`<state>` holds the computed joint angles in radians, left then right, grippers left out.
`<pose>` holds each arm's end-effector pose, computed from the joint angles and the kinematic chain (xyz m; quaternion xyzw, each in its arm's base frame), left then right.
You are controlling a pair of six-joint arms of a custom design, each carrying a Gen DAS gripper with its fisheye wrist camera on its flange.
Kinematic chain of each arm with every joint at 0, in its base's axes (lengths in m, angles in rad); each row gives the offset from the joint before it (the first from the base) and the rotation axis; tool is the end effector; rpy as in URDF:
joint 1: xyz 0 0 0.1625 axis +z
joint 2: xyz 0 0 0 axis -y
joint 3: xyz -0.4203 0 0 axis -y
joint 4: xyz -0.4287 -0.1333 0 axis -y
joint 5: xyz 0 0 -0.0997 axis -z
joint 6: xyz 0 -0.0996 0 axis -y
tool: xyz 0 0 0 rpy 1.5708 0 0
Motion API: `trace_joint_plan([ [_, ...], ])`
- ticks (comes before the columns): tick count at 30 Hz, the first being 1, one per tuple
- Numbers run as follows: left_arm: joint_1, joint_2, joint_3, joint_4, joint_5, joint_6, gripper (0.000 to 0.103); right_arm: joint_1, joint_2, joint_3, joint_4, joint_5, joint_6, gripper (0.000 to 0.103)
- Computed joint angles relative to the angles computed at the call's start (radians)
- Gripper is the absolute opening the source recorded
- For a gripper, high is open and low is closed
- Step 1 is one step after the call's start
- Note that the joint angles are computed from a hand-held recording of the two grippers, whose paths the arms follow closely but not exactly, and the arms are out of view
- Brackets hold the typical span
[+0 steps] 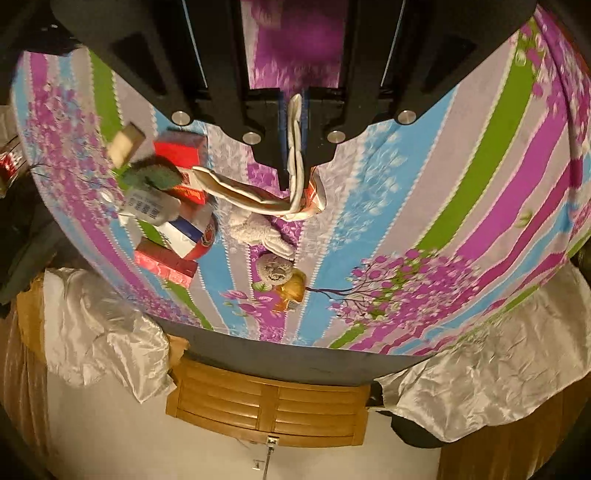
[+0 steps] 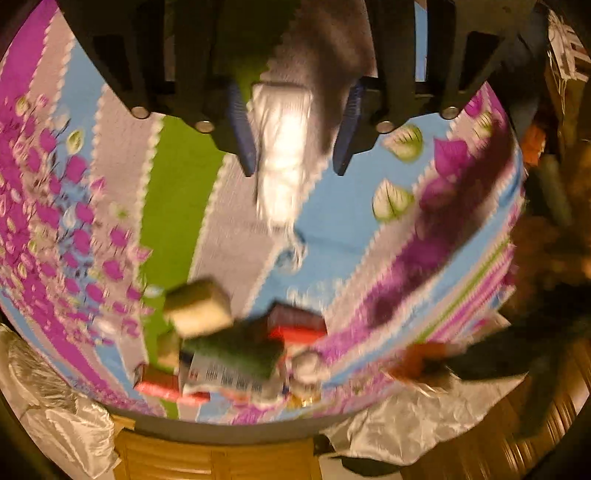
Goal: Collect trash
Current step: 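Grasp the white cloth strap with the left gripper while the right grasps the white mesh bag, then carry the white strap and white mesh bag toward the green bin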
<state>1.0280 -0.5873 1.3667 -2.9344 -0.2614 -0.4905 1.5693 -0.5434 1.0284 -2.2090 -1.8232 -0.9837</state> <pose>-0.1920 -0.7626 0.1276 -0.1554 0.7640 -0.4867 0.3942 0.1072 -0.8524 0.0999 0.4580 -0.8768 0.0075 0.1465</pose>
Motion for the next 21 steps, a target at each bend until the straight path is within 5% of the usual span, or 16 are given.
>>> trace_joint_plan([
  [9, -0.079, -0.012, 0.073, -0.004, -0.034, -0.033, 0.004, -0.026, -0.136, 0.111, -0.036, 0.134, 0.055, 0.025],
  [21, -0.14, 0.158, -0.186, 0.084, -0.116, 0.136, 0.004, -0.05, -0.315, 0.172, -0.146, 0.241, 0.152, 0.025],
])
